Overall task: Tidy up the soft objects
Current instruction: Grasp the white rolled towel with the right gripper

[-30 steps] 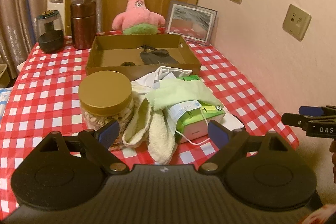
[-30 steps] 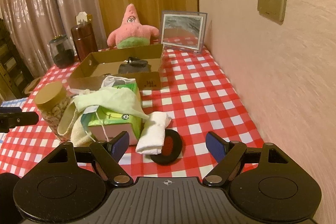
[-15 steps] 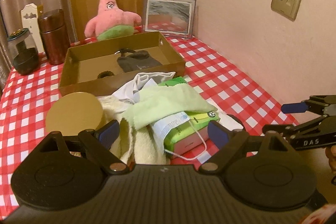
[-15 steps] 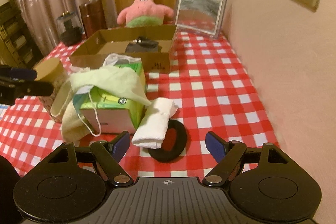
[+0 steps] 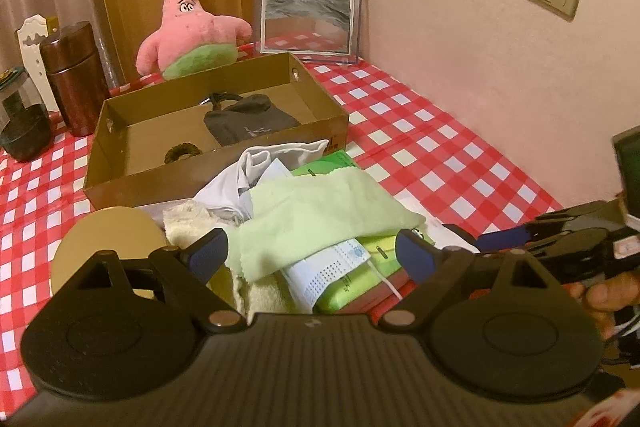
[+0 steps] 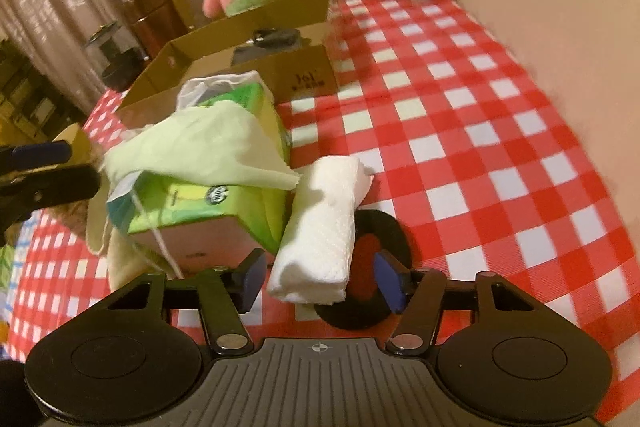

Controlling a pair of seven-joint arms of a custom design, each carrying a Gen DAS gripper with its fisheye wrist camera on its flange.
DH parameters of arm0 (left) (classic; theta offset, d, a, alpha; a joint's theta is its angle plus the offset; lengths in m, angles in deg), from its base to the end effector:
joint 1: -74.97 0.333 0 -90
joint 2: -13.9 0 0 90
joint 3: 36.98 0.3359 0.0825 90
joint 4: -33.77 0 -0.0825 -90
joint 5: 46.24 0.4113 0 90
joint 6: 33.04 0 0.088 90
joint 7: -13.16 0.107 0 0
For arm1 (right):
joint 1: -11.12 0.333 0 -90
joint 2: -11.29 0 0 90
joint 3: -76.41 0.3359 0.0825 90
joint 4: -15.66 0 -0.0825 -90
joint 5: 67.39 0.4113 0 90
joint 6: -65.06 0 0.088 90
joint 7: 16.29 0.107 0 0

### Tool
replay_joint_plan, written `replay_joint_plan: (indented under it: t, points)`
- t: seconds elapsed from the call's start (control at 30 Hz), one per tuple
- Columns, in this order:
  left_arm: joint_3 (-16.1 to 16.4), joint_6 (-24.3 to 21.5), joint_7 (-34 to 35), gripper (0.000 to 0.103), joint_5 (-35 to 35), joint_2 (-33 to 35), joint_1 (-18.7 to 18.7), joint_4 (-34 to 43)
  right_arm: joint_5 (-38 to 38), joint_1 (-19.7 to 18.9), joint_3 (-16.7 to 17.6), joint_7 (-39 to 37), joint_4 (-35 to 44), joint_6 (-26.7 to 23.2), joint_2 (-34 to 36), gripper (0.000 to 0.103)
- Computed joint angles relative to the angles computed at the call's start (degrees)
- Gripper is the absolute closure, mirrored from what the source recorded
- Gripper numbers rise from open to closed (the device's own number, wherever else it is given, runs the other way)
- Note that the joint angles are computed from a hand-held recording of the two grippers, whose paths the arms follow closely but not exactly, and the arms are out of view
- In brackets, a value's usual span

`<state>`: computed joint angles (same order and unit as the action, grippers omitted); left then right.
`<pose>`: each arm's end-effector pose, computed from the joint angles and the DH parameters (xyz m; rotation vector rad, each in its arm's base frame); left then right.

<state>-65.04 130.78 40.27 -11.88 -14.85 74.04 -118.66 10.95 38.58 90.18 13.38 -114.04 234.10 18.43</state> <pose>0.3673 -0.2425 0.4426 -1.7873 1.7221 -0.7335 0.4630 0.3184 0.3328 -2.0395 1.2564 0.0099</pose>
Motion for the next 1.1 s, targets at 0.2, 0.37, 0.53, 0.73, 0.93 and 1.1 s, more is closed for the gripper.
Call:
replay_joint_plan:
  t: [0.2,0.37,0.53,0.73,0.93,1.1]
  points:
    - [0.4,0.6,0.7,0.014,0.3,1.3,0.0,0.4,-1.9,-0.8,0.1,3.9,2.1,-2.0,2.7,0.057]
    - [1.0,0.2,1.8,0.014,0.3,2.1,-0.5,0.8,-0.2,-1.8,0.8,3.0,2.0,-3.2,2.6,0.073]
    - [1.4,0.0,3.1,0.014,1.1,3.8,-0.7,2.3,5.9,-1.1,0.5,-4.0,1.3,-2.4,0.3,0.075]
    - [3.1,-0.7,7.7,0.02,2.8,8.0,-2.1,5.5,9.9,0.6,-0.8,-9.8,-0.1,0.0,-2.7,0.075]
    - [7.6,-3.7,19.1,0.026,0.0,13.1,-6.8,9.1,12.8,1.3,-2.0,-12.0,-0.8,1.0,-3.9,0.075]
    - [8.3,-5.0,21.4,0.032,1.5,15.0,-7.4,10.4,12.6,1.3,-2.6,-11.2,-1.1,0.6,-4.2,0.075]
